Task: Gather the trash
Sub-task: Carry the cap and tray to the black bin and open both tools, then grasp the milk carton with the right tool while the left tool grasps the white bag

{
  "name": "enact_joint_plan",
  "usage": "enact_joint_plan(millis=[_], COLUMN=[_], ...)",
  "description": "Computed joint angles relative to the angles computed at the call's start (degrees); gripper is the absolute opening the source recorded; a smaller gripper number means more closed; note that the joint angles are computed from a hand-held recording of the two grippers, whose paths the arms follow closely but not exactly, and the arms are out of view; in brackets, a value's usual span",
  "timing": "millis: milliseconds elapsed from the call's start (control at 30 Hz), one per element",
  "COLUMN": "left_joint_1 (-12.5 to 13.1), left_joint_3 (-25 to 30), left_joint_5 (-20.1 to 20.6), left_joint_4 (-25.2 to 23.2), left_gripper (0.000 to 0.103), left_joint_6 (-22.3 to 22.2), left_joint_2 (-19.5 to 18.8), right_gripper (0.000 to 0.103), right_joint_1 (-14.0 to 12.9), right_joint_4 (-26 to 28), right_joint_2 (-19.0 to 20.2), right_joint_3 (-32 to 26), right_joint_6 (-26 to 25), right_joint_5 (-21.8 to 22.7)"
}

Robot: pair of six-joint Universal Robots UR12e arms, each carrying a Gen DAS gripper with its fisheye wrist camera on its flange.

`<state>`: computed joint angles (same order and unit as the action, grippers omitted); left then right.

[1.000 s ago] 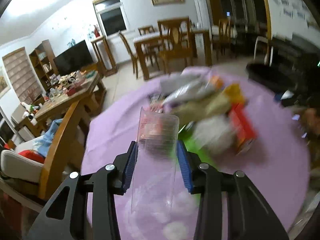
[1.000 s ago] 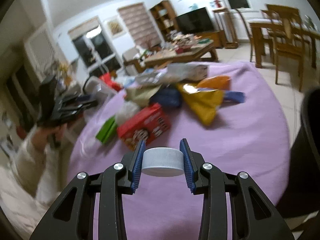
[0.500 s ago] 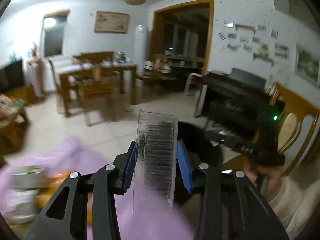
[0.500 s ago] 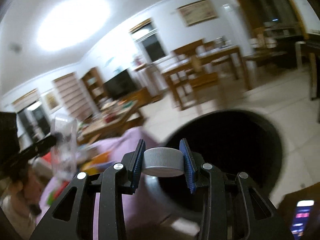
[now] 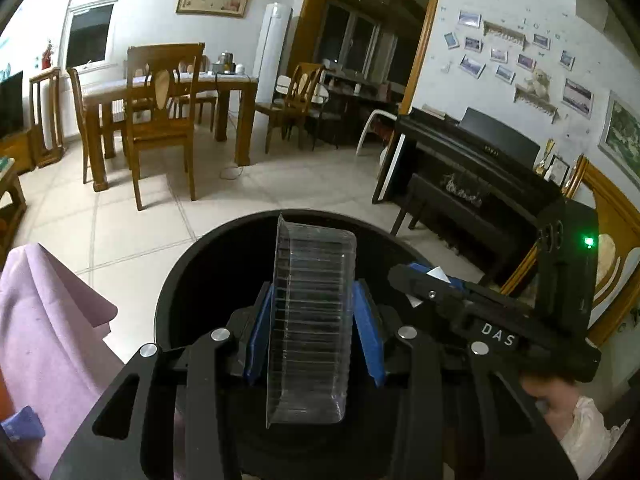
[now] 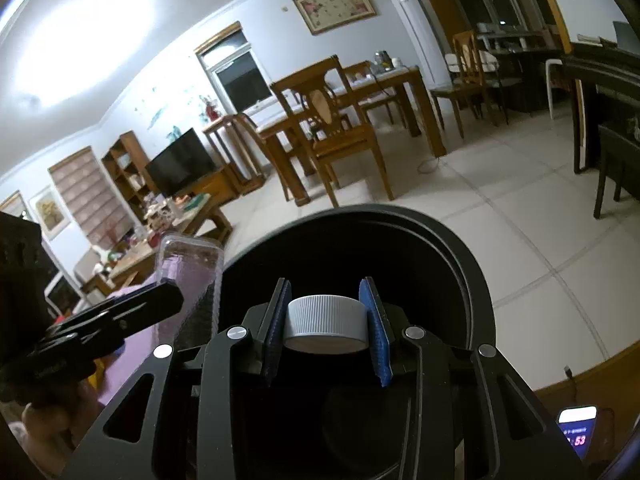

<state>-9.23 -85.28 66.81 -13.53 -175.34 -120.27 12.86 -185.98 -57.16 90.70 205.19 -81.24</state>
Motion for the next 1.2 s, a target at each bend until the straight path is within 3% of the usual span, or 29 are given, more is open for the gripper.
enact_joint_plan(millis=[167,233,267,300,333,400,467,700,967,1200], left_joint_1=[0.0,0.1,0.0,-0.1,-0.2,-0.5,-0.3,1.2,5.4,10.5], left_joint_3=[-0.3,-0.3,-0.6,-0.7,-1.1,-2.1,-3.5,-7.6,-13.8,-19.0], left_joint_5=[0.7,1.0,1.8,2.5,3.7,5.3,5.6,5.4,9.2,21.2], left_joint_4=[-1.5,-2.3,-2.3,-2.5,-2.3,0.1,2.8,4.7,7.7,6.2], left_gripper=[0.04,0.041,0.042,0.048,0.056,0.089,0.093,0.096,0.098,0.098], left_joint_6=[1.3,1.2,1.7,2.4,2.9,2.5,2.1,1.6,-1.8,-5.3], left_joint_2=[0.2,0.4,0.7,0.8,1.1,1.8,2.5,6.5,12.4,17.7], right_gripper=[0.037,0.046,0.063,0.077,0.081,0.087,0.089,0.091,0.091,0.091], right_joint_1=[0.2,0.2,0.3,0.4,0.6,0.5,0.4,1.7,5.2,9.0], right_joint_4=[0.7,0.6,-0.2,-2.0,-4.0,-6.4,-7.3,-7.9,-4.1,4.5], right_joint_2=[0.3,0.5,0.5,0.0,0.0,-0.3,-0.8,-1.7,-1.3,1.7], right_joint_3=[-0.4,-0.7,-0.5,0.6,1.0,2.1,2.8,2.6,-0.9,-9.9], right_joint_6=[-0.5,-0.5,-0.2,0.4,1.4,2.7,3.0,1.6,-2.7,-10.3], right_joint_5=[-0.1,0.0,-0.5,-1.1,-1.8,-2.1,-2.1,-2.1,1.0,8.1])
